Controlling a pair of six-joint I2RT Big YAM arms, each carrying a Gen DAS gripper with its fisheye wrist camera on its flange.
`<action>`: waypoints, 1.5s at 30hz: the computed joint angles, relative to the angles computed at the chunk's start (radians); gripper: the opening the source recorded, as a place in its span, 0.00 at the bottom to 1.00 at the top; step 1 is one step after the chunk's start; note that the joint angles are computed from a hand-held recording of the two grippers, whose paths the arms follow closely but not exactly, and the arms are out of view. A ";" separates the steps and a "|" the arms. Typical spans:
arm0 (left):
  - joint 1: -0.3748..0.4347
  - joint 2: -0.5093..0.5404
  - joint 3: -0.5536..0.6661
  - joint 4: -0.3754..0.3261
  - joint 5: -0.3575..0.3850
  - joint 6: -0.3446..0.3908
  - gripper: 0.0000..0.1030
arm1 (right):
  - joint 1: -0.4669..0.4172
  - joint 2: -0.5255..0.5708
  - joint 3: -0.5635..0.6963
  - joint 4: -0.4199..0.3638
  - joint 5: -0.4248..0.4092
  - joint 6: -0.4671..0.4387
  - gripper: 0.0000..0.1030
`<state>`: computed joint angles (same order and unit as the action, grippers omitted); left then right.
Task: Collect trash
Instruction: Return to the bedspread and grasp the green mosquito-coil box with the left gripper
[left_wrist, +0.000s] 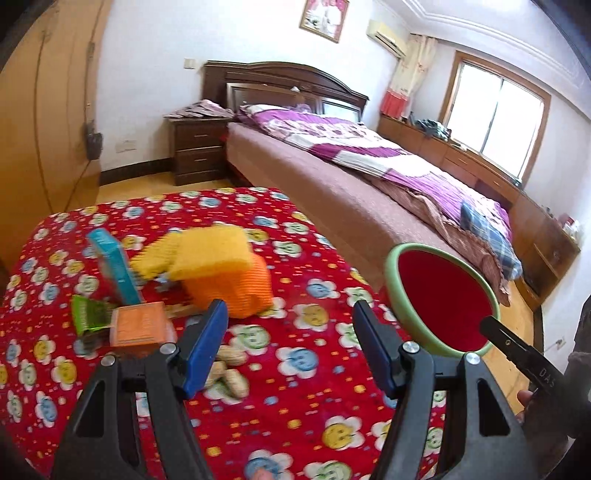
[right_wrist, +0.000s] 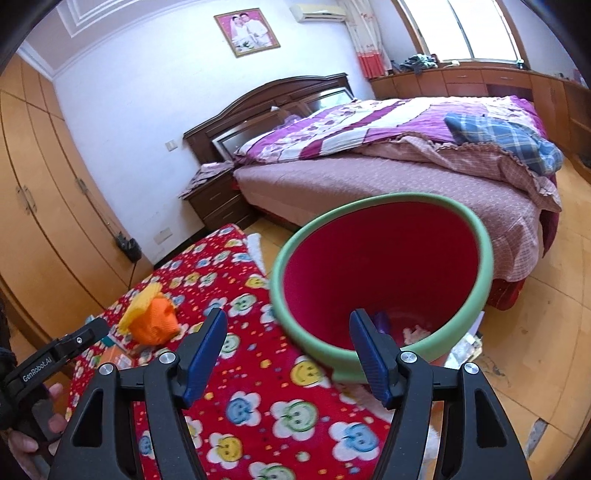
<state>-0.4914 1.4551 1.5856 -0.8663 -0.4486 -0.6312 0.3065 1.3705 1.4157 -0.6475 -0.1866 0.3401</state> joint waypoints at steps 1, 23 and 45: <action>0.003 -0.012 -0.012 -0.002 -0.006 -0.005 0.68 | 0.007 0.001 0.001 -0.002 -0.002 0.002 0.68; 0.175 -0.248 -0.279 -0.113 -0.089 -0.112 0.75 | 0.139 0.038 0.029 -0.066 0.001 -0.023 0.75; 0.304 -0.109 -0.257 -0.126 0.050 0.012 0.78 | 0.166 0.084 0.059 -0.110 0.039 -0.037 0.75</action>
<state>-0.1876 1.3466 1.3283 -0.9927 -0.3983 -0.6188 0.4727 1.4543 1.4750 -0.7576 -0.1472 0.3030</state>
